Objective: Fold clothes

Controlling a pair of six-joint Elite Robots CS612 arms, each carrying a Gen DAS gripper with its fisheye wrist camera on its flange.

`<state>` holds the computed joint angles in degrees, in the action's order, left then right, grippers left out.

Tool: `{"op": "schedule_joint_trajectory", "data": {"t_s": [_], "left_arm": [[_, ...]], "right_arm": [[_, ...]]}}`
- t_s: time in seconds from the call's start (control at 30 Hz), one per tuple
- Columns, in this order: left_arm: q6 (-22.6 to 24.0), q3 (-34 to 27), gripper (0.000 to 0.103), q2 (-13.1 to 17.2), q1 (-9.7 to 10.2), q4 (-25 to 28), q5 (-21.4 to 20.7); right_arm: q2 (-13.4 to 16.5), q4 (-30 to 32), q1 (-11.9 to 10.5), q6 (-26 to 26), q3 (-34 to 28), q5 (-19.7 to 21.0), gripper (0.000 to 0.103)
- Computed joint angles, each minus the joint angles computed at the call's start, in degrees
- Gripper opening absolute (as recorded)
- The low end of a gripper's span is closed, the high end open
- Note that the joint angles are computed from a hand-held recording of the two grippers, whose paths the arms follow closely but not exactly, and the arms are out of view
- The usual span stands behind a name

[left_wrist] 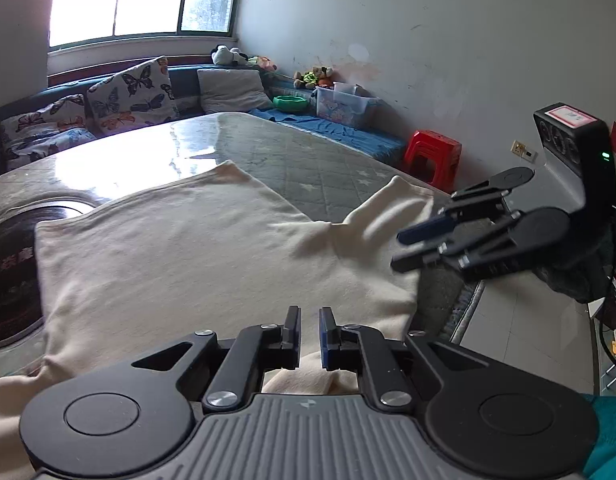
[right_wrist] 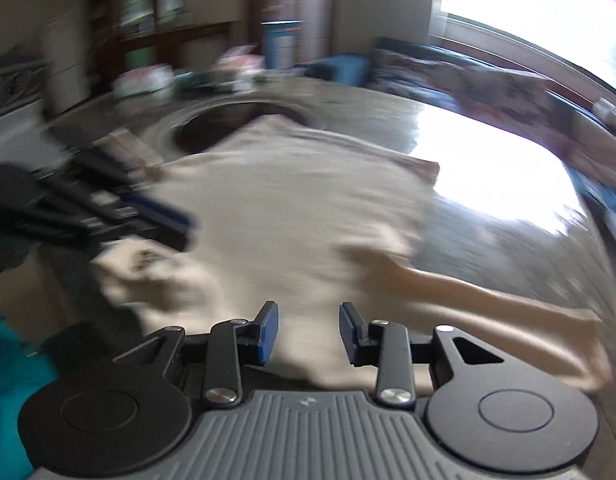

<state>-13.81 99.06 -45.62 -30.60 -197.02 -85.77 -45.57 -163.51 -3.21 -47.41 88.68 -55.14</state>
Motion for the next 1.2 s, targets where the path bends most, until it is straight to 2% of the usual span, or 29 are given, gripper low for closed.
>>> {"op": "schedule_joint_trajectory", "data": {"t_s": [0.03,0.17,0.27,0.37,0.5,0.63,0.67,0.77,0.9,1.03,1.2], "left_arm": [[0.1,-0.5,0.01,0.3,-0.08,0.4,-0.3],[0.2,-2.0,0.01,1.0,-0.32,2.3,-1.3],[-0.3,-2.8,0.01,1.3,-0.51,3.9,-1.0],[-1.2,-3.5,0.01,1.6,-0.55,4.6,-0.7],[-2.1,-4.1,0.01,1.7,-0.71,5.1,0.2],[-2.6,-4.6,0.01,1.8,-0.82,6.0,0.8],[-2.7,-4.8,0.01,1.8,-0.85,6.3,0.9],[-3.0,-5.2,0.01,1.9,-0.93,7.0,1.2],[-3.4,-5.7,0.011,2.2,-0.96,7.3,0.7],[-3.3,-6.5,0.012,2.8,-1.18,8.2,0.4],[-3.1,-7.2,0.012,3.5,-1.49,7.6,0.0]], "right_arm": [[0.5,-2.0,-0.2,2.3,-0.3,-1.3,0.033],[3.7,-9.2,-1.6,18.2,-3.5,-9.7,0.033],[5.9,-11.9,-2.6,27.7,-5.9,-14.6,0.033],[7.7,-13.2,-3.3,35.7,-8.1,-16.2,0.033],[9.5,-14.8,-3.5,42.0,-10.3,-17.3,0.033],[10.5,-17.0,-3.1,44.9,-10.9,-19.2,0.031],[10.6,-17.6,-3.0,44.8,-10.9,-19.8,0.02],[10.8,-19.2,-2.7,44.3,-10.6,-21.2,0.005],[10.2,-22.3,-3.2,46.4,-9.3,-20.8,0.004],[10.3,-21.1,-3.8,47.8,-9.1,-20.2,0.004],[9.3,-24.0,-4.5,48.4,-8.3,-15.4,0.004]]}}
